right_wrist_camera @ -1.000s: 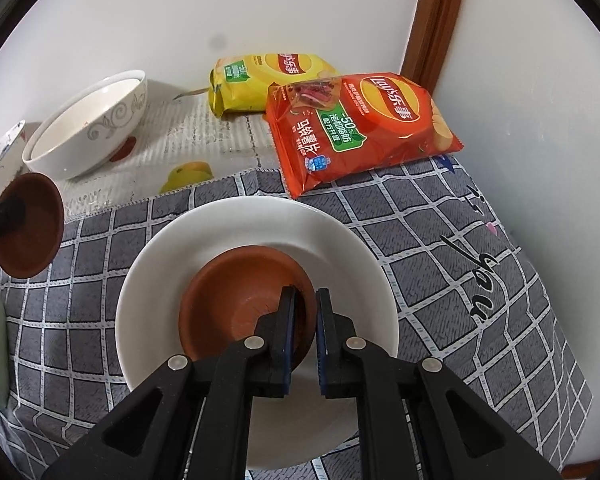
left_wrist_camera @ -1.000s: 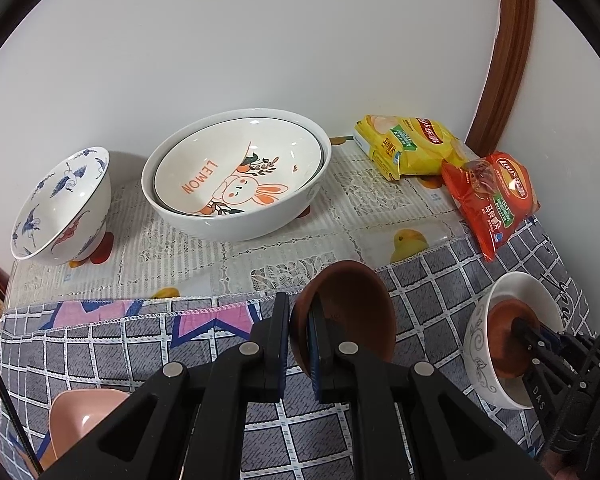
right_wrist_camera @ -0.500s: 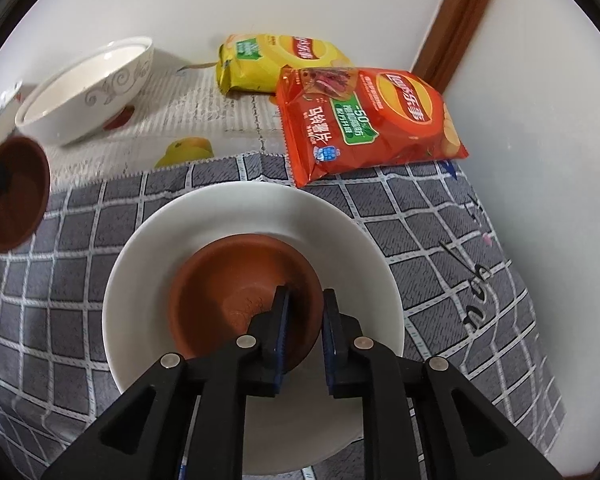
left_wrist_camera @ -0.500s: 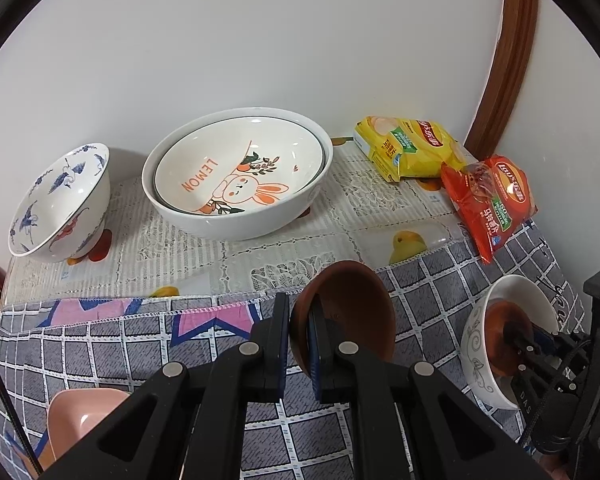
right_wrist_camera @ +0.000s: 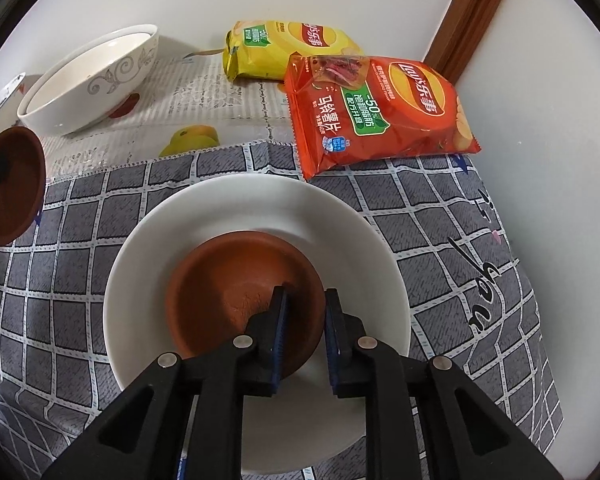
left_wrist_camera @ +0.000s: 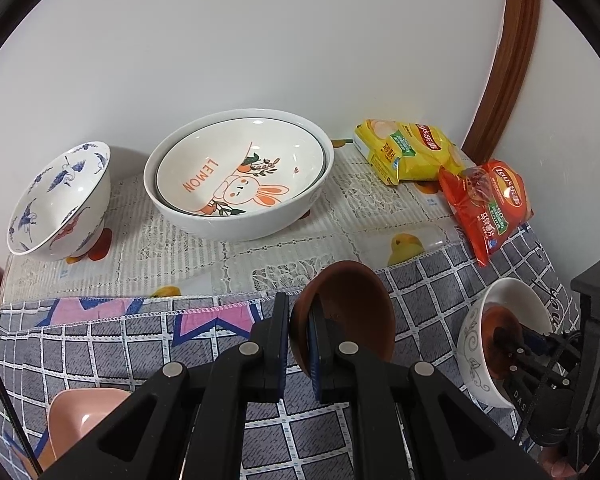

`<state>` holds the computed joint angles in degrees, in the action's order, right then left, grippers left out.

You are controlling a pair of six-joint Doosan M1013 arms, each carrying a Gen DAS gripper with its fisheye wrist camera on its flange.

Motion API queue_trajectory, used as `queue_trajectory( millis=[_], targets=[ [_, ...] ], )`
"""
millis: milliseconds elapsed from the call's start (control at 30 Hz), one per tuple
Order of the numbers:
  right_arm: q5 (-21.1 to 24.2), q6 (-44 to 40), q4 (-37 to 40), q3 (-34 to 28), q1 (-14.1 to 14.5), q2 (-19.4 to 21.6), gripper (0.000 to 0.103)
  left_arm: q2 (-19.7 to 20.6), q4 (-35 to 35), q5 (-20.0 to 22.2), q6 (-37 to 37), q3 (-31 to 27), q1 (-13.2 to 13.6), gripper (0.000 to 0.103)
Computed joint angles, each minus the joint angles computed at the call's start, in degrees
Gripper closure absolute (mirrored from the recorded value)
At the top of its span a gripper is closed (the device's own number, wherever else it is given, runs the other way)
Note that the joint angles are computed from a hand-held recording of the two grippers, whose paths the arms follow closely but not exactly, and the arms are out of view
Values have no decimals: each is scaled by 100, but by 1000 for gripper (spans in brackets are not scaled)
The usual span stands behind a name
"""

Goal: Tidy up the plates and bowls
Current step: 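Lower the brown bowl into the white bowl with the right gripper, then open the right gripper and lift it away from the brown bowl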

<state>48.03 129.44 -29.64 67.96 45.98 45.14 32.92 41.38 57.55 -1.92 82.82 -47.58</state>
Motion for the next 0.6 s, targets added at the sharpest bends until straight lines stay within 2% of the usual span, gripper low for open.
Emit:
queue_trajectory(
  millis=[300,433,600],
  targets=[
    [-97,-35,90,38,-16,-23,84,-63,42,-41,-129,71,9,94],
    [-335,29,204,150,-49,-108,79,-57,53,-73,-84,53,0,94],
    [-655,361,-9,369,-60,-265,76,-25,68,-47,-15,-7,-28,94]
  ],
)
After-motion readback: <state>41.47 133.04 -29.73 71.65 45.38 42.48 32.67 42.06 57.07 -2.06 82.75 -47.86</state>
